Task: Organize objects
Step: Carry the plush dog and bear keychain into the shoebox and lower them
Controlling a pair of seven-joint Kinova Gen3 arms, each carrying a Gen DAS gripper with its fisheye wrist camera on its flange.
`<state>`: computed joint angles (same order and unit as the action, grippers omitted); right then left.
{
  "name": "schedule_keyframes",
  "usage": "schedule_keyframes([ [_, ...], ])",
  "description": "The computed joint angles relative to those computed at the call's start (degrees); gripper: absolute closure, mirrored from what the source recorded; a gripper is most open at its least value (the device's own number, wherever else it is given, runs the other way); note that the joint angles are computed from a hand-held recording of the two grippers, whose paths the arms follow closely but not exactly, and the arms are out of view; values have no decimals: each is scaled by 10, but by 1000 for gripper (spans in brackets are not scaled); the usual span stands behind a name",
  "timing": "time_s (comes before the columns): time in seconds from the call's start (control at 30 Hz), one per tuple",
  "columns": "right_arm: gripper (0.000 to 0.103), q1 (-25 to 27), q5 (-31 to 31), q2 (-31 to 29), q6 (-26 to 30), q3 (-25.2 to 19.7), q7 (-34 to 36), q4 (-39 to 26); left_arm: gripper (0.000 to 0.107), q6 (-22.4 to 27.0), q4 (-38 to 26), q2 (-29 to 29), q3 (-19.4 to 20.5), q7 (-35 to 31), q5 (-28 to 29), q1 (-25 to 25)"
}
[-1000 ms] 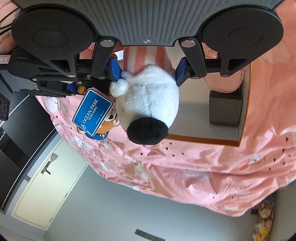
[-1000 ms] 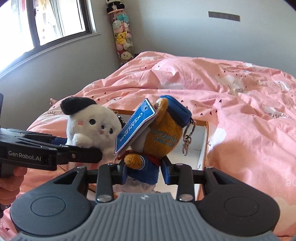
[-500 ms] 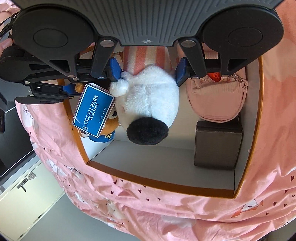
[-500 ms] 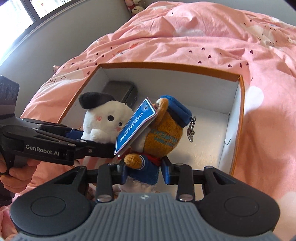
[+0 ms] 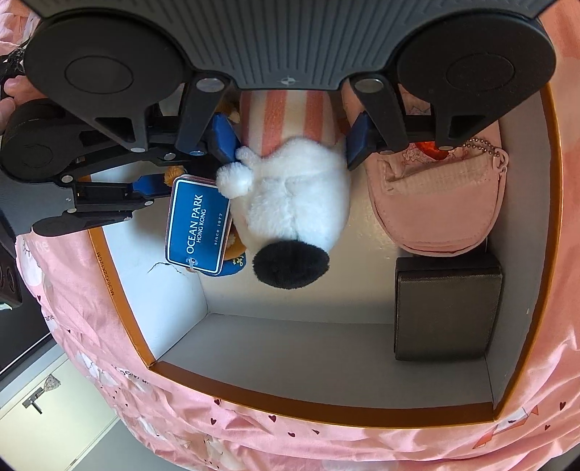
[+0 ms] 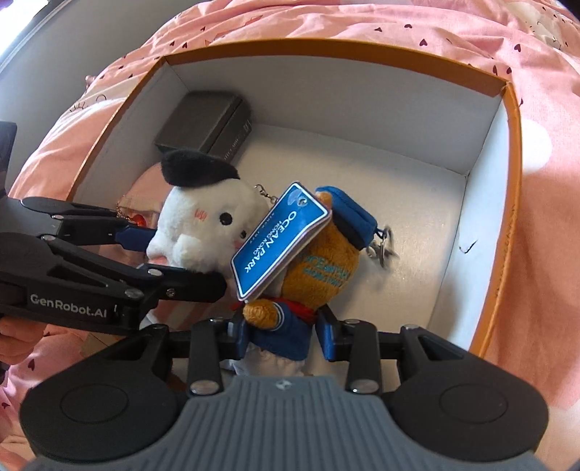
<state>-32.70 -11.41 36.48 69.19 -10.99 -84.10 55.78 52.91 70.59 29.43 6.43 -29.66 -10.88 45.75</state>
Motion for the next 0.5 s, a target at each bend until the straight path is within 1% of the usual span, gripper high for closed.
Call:
schedule_keyframes([
  [0.17, 62, -10, 11, 9, 12, 5, -6, -11, 34, -11, 18, -13, 1, -7, -5, 0],
  [0.33, 59, -12, 15, 12, 19, 6, -7, -15, 34, -9, 28, -30, -4, -1, -35, 16],
  [0.37, 59, -13, 15, 12, 21, 7, -8, -17, 38, -3, 25, -32, -7, 4, -47, 23],
  [0.43, 59, -12, 15, 13, 24, 7, -11, -20, 41, 14, 16, -33, -13, 18, -71, 37],
  [0.5, 59, -13, 16, 12, 26, 7, -11, -20, 49, 19, 14, -36, -10, 20, -80, 38],
])
